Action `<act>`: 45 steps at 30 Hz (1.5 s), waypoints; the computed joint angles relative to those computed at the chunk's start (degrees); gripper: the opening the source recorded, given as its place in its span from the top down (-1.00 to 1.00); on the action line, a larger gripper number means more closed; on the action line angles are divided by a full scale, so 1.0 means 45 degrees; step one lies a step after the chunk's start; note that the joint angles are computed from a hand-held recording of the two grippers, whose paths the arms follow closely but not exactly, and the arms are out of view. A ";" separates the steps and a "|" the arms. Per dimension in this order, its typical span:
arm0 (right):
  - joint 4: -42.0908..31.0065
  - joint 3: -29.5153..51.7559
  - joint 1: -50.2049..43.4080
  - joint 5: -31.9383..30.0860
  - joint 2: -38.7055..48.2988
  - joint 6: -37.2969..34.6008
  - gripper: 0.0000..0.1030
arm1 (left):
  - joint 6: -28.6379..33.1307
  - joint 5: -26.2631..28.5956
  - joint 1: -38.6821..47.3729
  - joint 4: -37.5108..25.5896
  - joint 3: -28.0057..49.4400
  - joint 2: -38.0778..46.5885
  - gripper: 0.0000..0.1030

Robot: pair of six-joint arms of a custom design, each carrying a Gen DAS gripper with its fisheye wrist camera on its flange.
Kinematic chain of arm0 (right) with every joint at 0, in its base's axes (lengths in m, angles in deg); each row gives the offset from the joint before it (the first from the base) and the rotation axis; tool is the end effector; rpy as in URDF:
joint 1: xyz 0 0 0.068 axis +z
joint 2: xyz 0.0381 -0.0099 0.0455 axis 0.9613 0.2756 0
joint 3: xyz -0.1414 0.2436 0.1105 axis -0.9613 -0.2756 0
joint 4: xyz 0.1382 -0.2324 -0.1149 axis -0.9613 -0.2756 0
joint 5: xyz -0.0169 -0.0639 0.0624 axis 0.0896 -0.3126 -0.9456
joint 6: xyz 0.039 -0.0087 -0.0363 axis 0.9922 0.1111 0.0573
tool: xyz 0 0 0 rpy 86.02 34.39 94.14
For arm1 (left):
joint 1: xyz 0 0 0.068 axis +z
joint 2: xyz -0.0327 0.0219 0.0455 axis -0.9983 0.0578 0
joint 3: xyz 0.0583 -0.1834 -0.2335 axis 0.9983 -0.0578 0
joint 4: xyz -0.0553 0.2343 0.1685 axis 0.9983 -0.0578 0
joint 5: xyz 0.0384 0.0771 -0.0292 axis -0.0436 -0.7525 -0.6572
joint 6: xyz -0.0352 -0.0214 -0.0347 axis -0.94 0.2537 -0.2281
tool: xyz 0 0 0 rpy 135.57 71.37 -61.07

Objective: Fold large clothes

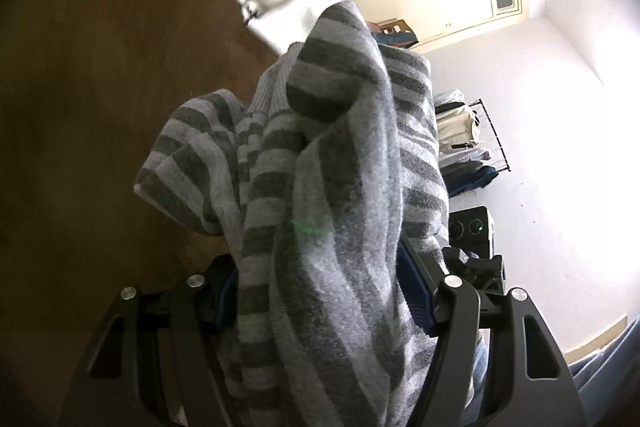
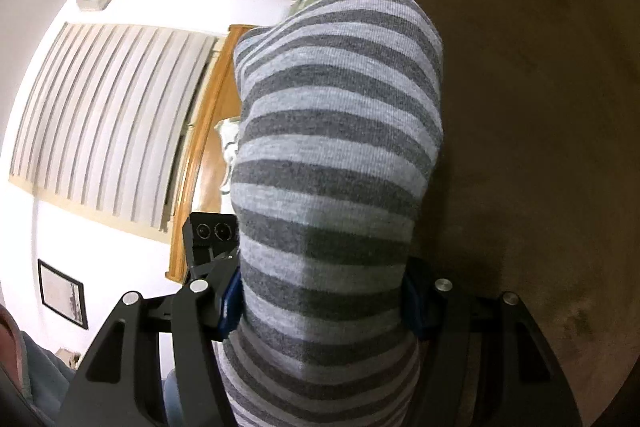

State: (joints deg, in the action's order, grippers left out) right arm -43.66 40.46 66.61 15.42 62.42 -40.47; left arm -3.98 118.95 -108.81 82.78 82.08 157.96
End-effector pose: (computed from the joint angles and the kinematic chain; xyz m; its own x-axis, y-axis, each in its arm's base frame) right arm 0.2544 -0.0005 0.1374 -0.9099 0.3600 -0.2060 -0.0635 0.3700 0.9269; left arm 0.3533 -0.1715 0.1489 -0.9567 -0.0705 -0.2825 0.2120 0.4967 -0.8416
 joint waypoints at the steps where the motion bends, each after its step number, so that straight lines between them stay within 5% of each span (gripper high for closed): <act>1: -0.0380 0.0184 0.0098 -0.0060 -0.0334 0.0078 -0.19 | 0.0179 -0.0141 0.0074 -0.0779 0.0114 -0.0554 -0.28; 6: -0.2406 0.1072 0.0963 0.0339 -0.1863 0.0049 -0.19 | 0.0709 -0.0486 0.0471 -0.3138 0.0201 -0.2558 -0.28; 14: -0.3134 0.1955 0.2256 0.0340 -0.1861 -0.0047 -0.19 | 0.0298 -0.0976 0.1087 -0.3892 -0.1188 -0.5099 -0.28; 23: -0.0481 0.4344 0.5546 0.1830 0.0816 0.2205 -0.19 | 0.1632 0.0093 0.4246 -0.5561 -0.1536 -0.6621 -0.28; 33: 0.1767 1.0587 0.8623 0.3626 0.7004 0.4482 -0.19 | 0.8772 0.1812 0.9683 -1.1422 0.3672 -0.2202 -0.28; 39: 0.0667 1.5910 0.9436 0.3507 1.1341 0.4449 -0.19 | 1.0442 0.1524 1.1249 -1.2134 0.6129 0.0869 -0.28; 45: -0.0548 1.9899 0.9920 0.3154 1.4657 0.4386 -0.19 | 1.0960 0.1190 1.2468 -1.1690 0.6754 0.2796 -0.28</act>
